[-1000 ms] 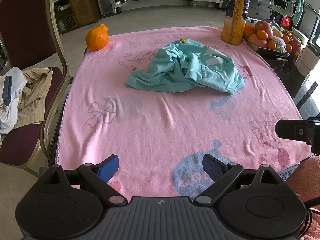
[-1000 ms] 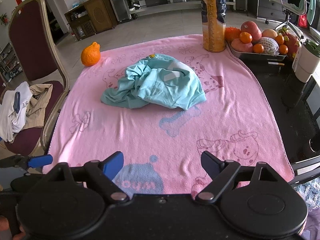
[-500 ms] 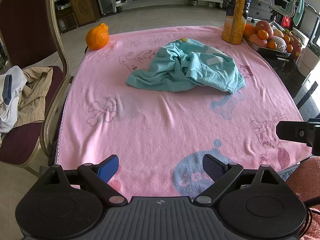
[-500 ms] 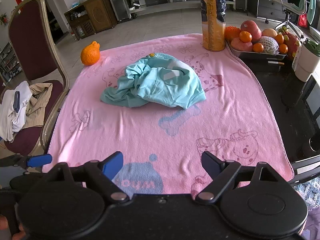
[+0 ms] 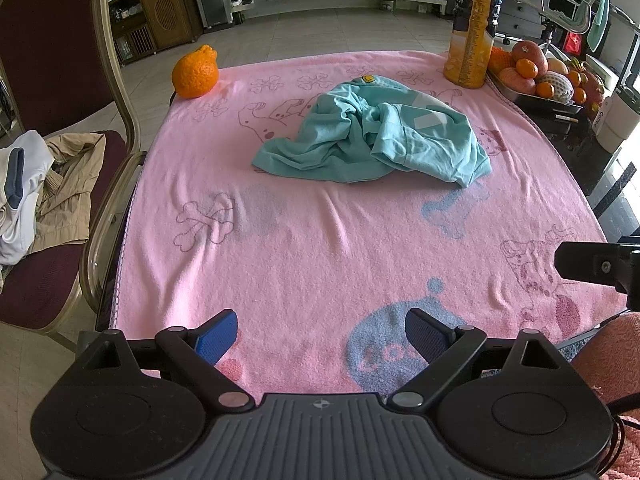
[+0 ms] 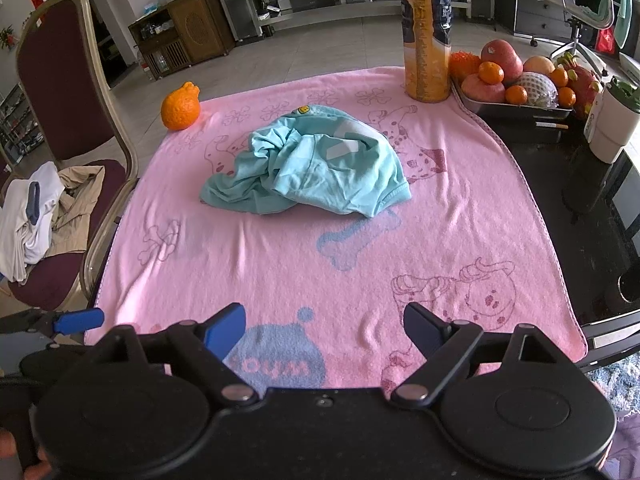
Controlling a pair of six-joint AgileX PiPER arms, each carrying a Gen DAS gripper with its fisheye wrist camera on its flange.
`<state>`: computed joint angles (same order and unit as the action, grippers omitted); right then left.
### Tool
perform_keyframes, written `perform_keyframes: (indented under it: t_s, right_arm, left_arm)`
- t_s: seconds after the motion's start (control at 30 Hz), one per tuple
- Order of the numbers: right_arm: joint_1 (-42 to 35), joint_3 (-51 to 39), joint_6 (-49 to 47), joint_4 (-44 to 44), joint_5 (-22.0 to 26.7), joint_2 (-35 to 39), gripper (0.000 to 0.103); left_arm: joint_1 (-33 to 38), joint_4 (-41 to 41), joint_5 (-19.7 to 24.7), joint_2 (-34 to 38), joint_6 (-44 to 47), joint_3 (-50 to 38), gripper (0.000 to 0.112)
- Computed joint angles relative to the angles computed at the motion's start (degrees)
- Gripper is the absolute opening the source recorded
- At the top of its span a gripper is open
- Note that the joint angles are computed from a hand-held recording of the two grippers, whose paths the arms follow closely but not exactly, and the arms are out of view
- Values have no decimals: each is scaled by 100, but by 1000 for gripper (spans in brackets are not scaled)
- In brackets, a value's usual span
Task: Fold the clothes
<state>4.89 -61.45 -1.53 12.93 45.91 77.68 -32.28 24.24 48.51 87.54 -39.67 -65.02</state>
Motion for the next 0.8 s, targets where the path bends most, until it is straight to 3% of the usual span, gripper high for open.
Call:
perform_keyframes:
  t_s: [0.8]
  right_arm:
    - [-10, -69, 15, -33, 52, 73, 87]
  left_arm:
    - [121, -72, -59, 20, 105, -4, 92]
